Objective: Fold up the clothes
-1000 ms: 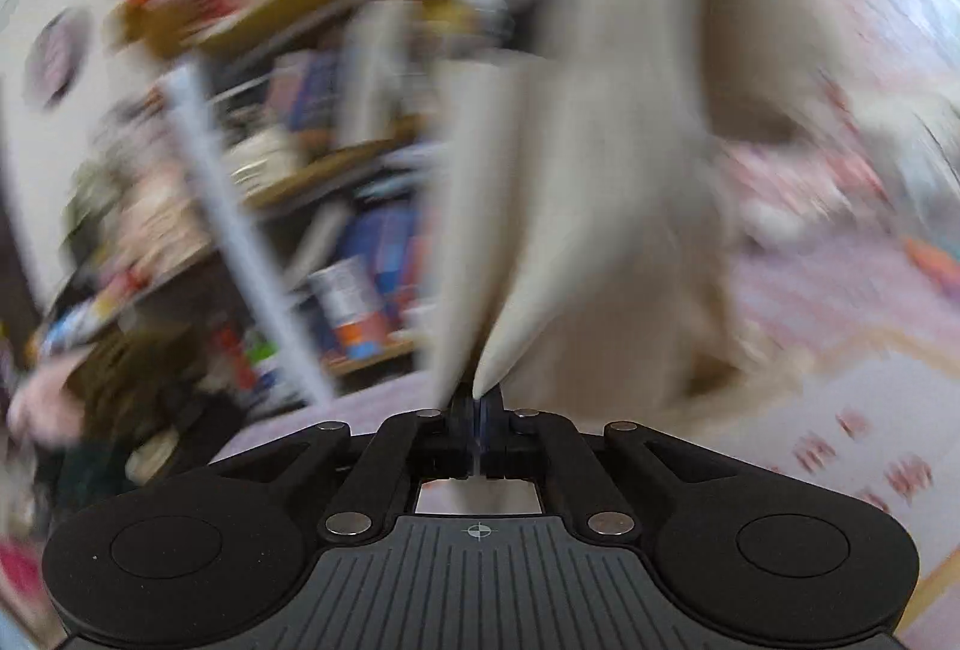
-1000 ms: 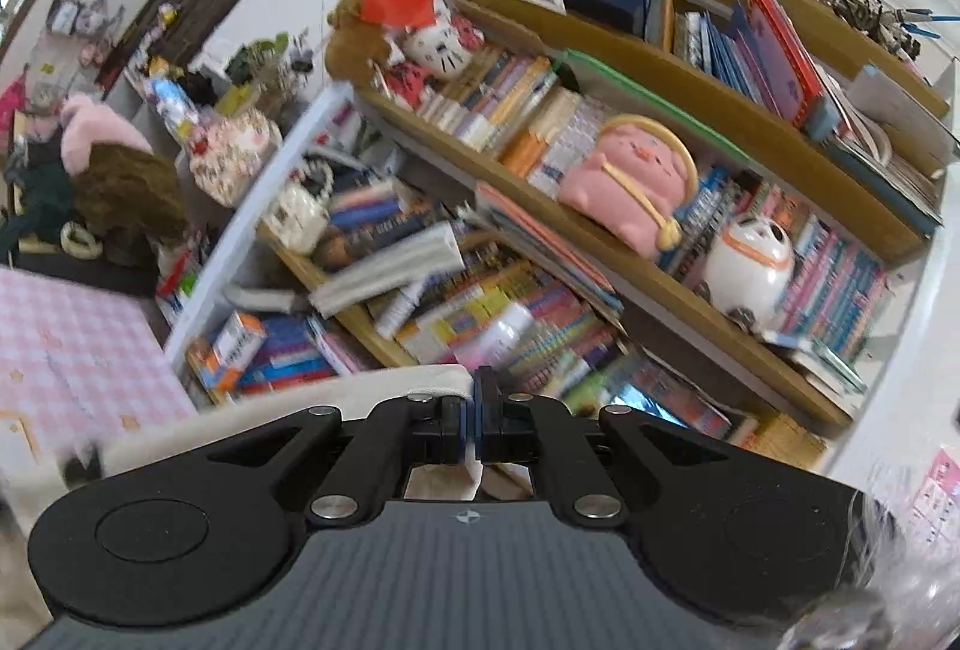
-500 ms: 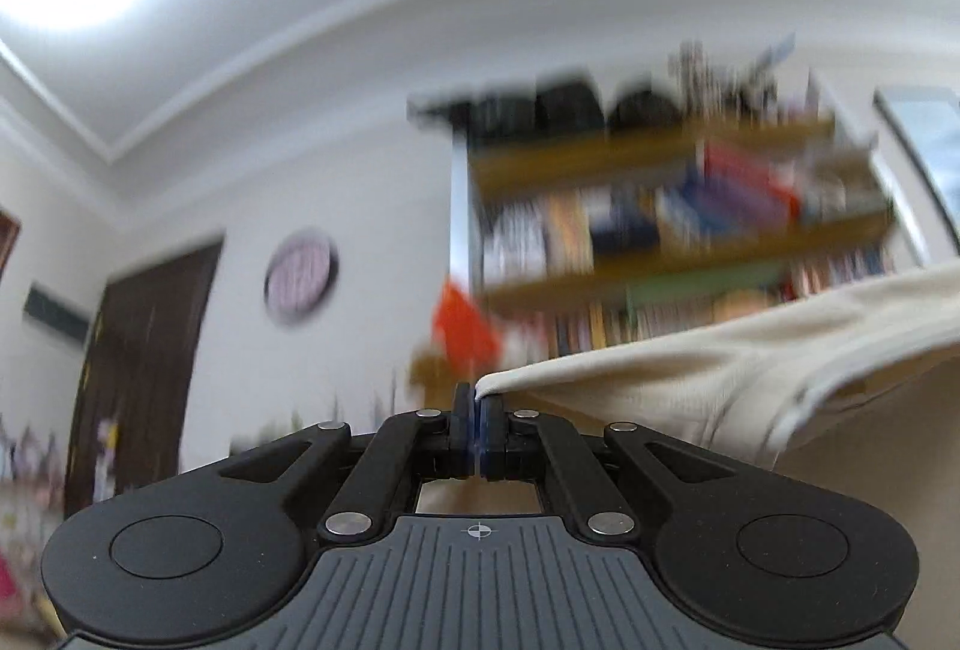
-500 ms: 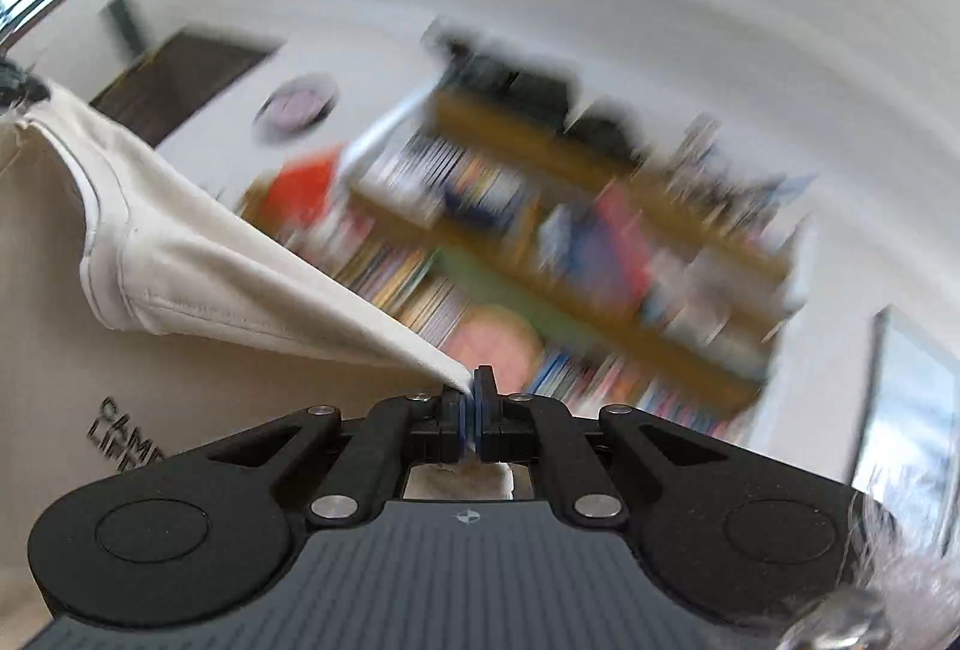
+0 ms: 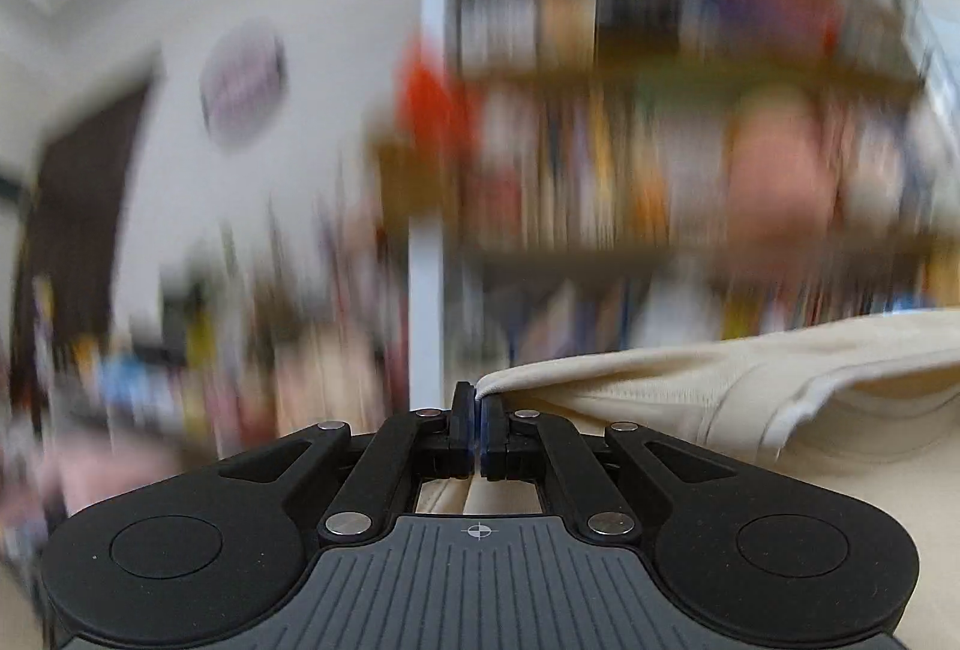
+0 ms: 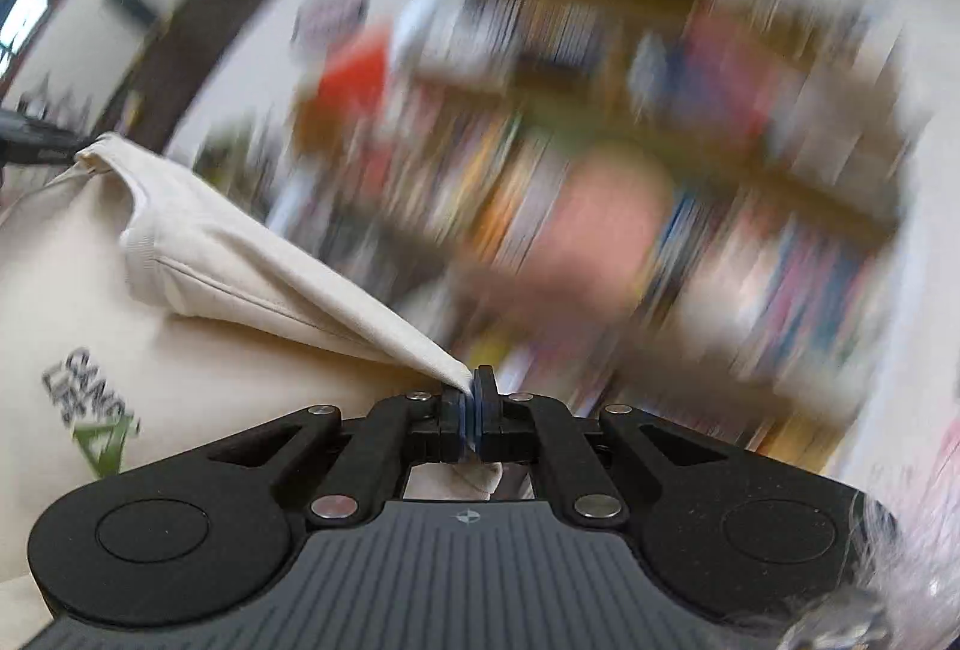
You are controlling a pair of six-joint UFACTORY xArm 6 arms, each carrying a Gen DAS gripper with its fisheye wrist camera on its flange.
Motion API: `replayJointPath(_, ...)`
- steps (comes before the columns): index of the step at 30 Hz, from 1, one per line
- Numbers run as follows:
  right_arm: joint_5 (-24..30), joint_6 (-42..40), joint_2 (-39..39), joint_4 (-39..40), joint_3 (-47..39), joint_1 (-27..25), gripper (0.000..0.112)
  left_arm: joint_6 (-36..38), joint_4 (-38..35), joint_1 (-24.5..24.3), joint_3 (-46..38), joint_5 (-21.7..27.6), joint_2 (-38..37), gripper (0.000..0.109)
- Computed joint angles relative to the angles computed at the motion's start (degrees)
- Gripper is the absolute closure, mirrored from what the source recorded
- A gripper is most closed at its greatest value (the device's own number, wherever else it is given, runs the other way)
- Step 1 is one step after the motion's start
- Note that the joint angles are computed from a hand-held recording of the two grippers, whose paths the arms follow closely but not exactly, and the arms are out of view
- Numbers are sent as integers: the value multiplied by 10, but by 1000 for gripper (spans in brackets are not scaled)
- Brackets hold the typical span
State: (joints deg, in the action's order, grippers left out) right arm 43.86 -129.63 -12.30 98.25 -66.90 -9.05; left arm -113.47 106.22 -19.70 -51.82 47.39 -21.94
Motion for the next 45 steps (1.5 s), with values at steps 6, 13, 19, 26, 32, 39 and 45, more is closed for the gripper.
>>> replayJointPath(6,-227,188,252,-206,-101,143,110,31,-61,153,-87,-212,247,107)
replayJointPath(13,-358,584,484,-548,-285,182,110,281,-235,208,-329,-309,486,107)
replayJointPath(19,-256,944,641,-860,-497,151,110,639,-575,215,-464,-332,625,97)
replayJointPath(26,-193,1108,711,-1039,-593,134,77,693,-596,251,-350,-347,541,44)
replayJointPath(32,-287,972,605,-944,-419,135,64,618,-523,328,-113,-422,354,39)
replayJointPath(39,-328,608,522,-673,-293,190,63,505,-443,364,13,-429,279,39)
replayJointPath(45,-302,589,541,-667,-320,220,63,491,-433,349,-18,-444,328,40)
